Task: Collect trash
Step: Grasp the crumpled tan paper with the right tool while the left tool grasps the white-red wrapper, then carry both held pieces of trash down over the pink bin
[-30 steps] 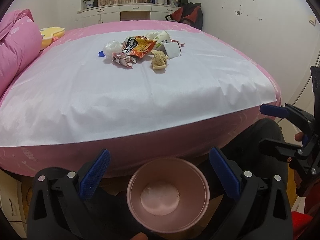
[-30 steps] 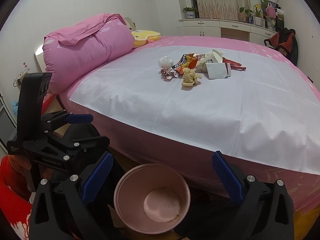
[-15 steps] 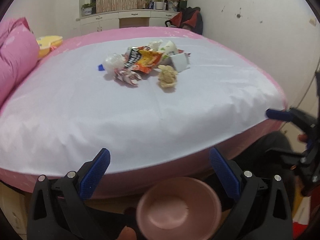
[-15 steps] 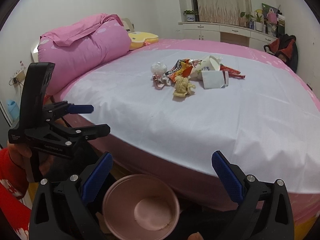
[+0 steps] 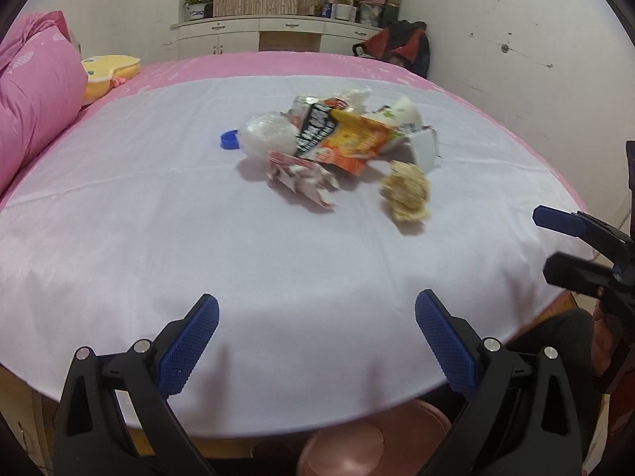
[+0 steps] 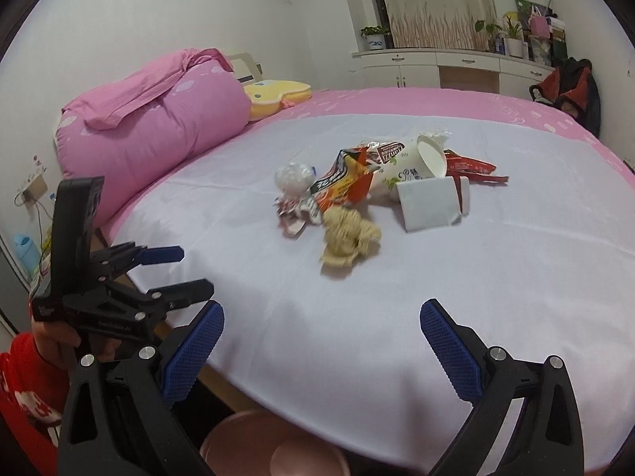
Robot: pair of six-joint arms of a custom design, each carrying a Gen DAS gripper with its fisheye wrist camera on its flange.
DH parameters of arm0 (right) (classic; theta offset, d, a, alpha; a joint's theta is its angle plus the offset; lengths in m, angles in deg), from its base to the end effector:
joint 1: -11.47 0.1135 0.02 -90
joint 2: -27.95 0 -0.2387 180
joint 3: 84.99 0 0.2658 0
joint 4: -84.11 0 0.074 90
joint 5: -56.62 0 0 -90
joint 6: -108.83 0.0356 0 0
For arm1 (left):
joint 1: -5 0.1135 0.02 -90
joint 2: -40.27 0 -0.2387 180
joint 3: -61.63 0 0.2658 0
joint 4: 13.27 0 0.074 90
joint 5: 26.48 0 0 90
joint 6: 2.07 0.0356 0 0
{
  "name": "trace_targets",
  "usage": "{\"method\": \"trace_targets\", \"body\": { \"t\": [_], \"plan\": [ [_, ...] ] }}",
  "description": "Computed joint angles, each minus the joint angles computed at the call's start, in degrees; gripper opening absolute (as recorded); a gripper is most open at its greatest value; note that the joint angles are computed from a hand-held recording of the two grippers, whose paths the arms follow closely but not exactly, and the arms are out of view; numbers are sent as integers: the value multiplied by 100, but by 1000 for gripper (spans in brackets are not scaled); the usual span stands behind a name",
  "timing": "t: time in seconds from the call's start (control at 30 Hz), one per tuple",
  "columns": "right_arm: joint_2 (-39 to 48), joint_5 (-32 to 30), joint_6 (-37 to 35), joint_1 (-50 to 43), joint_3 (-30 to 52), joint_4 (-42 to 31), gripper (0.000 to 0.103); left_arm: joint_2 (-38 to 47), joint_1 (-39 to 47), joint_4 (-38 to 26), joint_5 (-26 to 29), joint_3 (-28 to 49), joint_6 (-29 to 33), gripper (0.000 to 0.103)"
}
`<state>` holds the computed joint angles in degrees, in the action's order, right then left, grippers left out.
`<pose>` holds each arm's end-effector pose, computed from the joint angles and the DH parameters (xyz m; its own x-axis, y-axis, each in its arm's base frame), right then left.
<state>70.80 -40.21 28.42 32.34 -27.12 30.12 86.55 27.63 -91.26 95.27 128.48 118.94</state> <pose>0.1730 0.0705 0.2759 -0.6528 -0.0718 -0.7542 -0.3361 0.9196 0.2033 0.1549 0.0443 0.2915 -0.7004 0.1826 -0.6900 0.3444 0.9332 -0.1026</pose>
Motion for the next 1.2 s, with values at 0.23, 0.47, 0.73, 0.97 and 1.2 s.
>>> {"method": "trace_targets", "body": {
  "t": [0.23,0.47,0.73,0.97,1.2],
  "plan": [
    [1545,-99,-383,-298,407,1028,99,830,-455,1035,-242,154,-558,98],
    [2787,-256,-580,-375,875,1519,67,1682,-878,1849,-403,382,-888,98],
    [2999,-217,-822,-434,985,1537,28,2584,-1235,2293,-386,821,-1171,98],
    [2740,-647,-706,-941,849,1562,29,3072,-1650,2522,-560,1078,-1371,64],
    [2554,-788,-592,-1098,679,1616,29,3081,-1605,2489,-480,1048,-1339,50]
  ]
}}
